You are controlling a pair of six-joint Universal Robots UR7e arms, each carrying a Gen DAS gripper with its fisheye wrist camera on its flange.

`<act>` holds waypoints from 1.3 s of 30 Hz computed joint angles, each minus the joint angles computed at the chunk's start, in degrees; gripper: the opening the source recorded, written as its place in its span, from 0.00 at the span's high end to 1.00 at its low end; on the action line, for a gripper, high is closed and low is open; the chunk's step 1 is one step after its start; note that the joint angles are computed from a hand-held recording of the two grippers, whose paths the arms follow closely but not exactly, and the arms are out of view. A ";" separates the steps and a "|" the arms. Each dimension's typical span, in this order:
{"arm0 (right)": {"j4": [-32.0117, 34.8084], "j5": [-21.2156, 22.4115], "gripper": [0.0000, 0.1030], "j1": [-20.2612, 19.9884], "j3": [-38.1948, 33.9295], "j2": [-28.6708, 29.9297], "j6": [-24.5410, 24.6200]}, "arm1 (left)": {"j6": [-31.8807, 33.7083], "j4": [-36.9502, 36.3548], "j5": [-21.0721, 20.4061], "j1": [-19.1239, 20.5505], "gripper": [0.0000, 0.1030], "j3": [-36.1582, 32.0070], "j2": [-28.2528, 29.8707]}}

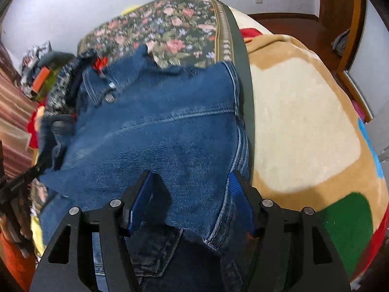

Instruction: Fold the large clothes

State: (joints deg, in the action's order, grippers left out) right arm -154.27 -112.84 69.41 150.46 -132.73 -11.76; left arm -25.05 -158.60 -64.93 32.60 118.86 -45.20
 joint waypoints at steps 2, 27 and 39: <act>-0.07 -0.97 0.40 0.89 0.23 -0.08 0.40 | -1.92 -0.68 -2.42 1.67 0.65 1.64 -1.47; -1.16 -2.77 0.38 2.06 0.39 1.43 2.49 | -9.79 -9.76 -8.57 12.28 0.72 0.36 -0.93; -1.14 -3.18 0.38 2.75 0.31 2.03 2.74 | 0.13 -16.63 8.63 1.56 0.77 7.26 -6.78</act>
